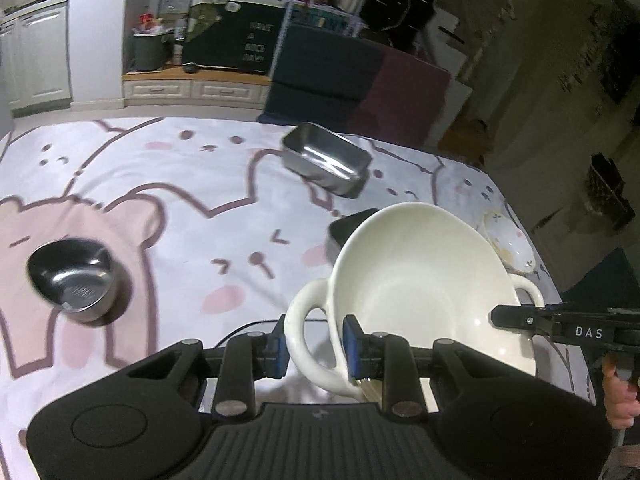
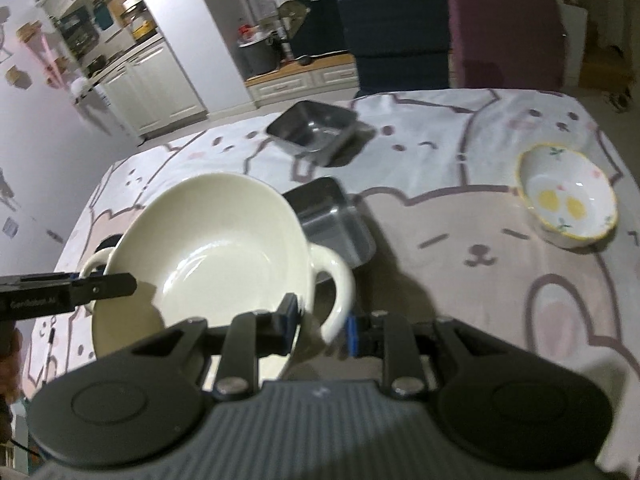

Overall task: Organize plates and bowls
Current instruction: 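Lower the held cream bowl onto the table with both tools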

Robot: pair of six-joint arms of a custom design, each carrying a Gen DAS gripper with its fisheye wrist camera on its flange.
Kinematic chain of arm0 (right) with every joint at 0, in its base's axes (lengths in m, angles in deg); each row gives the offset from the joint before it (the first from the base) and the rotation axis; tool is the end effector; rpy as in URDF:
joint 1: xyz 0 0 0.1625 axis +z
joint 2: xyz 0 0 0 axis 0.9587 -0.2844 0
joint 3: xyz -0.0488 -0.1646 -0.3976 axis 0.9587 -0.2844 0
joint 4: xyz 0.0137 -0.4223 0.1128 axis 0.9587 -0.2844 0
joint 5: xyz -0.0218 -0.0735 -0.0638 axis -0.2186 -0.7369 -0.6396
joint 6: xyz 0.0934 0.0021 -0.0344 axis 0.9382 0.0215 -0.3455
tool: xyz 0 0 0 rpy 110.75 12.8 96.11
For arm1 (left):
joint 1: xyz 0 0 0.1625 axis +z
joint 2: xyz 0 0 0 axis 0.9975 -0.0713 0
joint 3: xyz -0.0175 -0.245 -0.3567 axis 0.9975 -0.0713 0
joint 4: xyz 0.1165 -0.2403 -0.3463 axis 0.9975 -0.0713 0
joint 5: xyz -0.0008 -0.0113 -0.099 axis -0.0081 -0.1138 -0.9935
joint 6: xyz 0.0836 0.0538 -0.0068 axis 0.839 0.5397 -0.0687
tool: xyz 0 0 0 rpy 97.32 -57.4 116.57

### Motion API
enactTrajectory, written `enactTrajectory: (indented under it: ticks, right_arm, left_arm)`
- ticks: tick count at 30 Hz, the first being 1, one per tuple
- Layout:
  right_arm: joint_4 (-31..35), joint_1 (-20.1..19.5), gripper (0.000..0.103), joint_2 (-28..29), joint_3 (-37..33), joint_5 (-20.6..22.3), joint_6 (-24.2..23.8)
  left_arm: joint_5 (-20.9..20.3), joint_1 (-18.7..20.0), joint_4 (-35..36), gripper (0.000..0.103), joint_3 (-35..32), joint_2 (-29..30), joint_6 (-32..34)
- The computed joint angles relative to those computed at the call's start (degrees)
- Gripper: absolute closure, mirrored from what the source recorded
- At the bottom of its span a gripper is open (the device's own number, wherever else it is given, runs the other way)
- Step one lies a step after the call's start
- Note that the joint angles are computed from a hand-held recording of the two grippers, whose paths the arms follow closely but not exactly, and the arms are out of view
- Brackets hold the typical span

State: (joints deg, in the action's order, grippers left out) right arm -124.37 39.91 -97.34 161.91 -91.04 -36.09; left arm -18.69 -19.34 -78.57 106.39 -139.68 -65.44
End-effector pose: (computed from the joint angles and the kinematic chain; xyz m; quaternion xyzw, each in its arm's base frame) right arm 0.3856 -0.6726 0.0213 0.1752 -0.9407 0.2085 0.2020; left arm -0.0463 -0.5835 0.4059 0.0964 0.9242 -0.2928 0.2257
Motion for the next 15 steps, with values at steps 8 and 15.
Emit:
enactTrajectory:
  ticks: [8, 15]
  right_arm:
    - [3.3, 1.0, 0.074, 3.9, -3.5, 1.4, 0.6]
    - [7.5, 1.7, 0.074, 6.3, -5.8, -0.6, 1.4]
  left_arm:
    - [0.8, 2.0, 1.8, 0.075, 1.9, -3.4, -0.9]
    - [-1.4, 4.9, 4.1, 0.074, 2.1, -4.0, -1.5]
